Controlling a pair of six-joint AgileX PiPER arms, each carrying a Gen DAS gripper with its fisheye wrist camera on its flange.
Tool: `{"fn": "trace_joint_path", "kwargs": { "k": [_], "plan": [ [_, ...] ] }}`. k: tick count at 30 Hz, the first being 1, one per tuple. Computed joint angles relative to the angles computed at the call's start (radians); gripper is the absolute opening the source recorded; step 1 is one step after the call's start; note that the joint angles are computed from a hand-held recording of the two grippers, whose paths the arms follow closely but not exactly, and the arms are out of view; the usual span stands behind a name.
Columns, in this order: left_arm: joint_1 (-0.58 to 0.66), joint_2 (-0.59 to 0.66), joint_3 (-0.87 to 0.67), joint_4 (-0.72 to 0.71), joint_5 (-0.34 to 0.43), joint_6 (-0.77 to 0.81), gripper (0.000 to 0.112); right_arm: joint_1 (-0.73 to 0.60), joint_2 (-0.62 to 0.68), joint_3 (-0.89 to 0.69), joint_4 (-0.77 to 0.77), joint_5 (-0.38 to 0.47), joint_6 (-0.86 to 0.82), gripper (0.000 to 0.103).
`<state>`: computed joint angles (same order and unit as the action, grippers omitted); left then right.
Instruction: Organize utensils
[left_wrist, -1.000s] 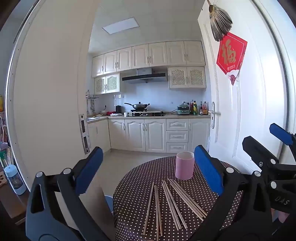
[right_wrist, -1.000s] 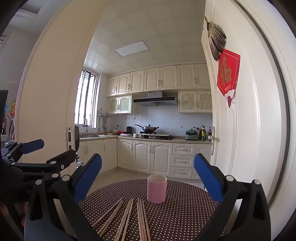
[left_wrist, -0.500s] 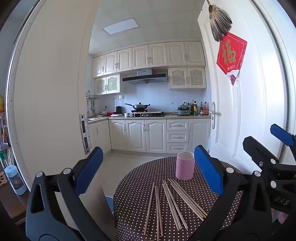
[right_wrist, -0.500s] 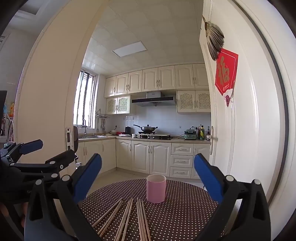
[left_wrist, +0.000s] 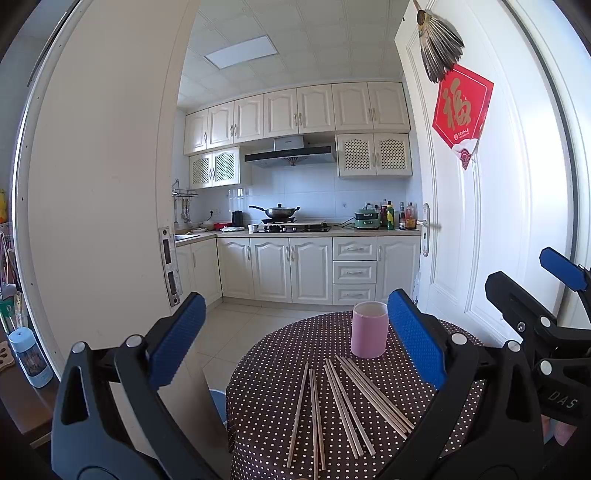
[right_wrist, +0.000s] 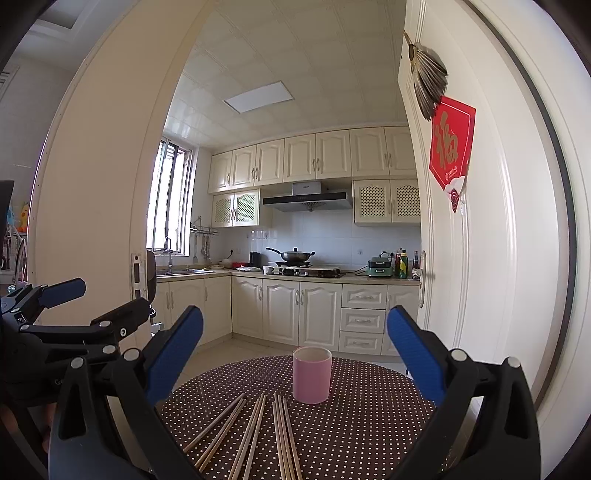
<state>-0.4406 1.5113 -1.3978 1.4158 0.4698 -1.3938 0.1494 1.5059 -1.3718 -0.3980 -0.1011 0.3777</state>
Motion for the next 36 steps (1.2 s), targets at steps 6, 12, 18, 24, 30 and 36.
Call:
{"fn": "trace_joint_path", "kwargs": {
  "k": [6, 12, 18, 24, 30, 36],
  "plan": [
    [0.000, 0.001, -0.001, 0.002, 0.000, -0.003, 0.097, -0.001, 0.003, -0.006, -0.010, 0.001, 0.012, 0.096],
    [0.001, 0.000, 0.000, 0.002, -0.002, -0.002, 0.097, -0.001, 0.003, -0.004, 0.002, -0.001, 0.001, 0.096],
    [0.001, -0.003, -0.002, 0.001, 0.000, 0.001, 0.097, -0.001, 0.001, -0.003, -0.023, 0.001, 0.028, 0.096],
    [0.001, -0.003, -0.001, 0.000, -0.001, 0.001, 0.097, -0.002, 0.002, -0.006, -0.021, 0.001, 0.025, 0.096],
    [0.002, -0.004, 0.000, 0.001, -0.001, 0.000, 0.097, -0.002, 0.002, -0.005, -0.028, -0.001, 0.032, 0.096],
    [0.001, -0.008, -0.003, -0.009, 0.002, 0.013, 0.097, -0.003, 0.002, -0.005, -0.036, -0.001, 0.041, 0.096]
  ]
}}
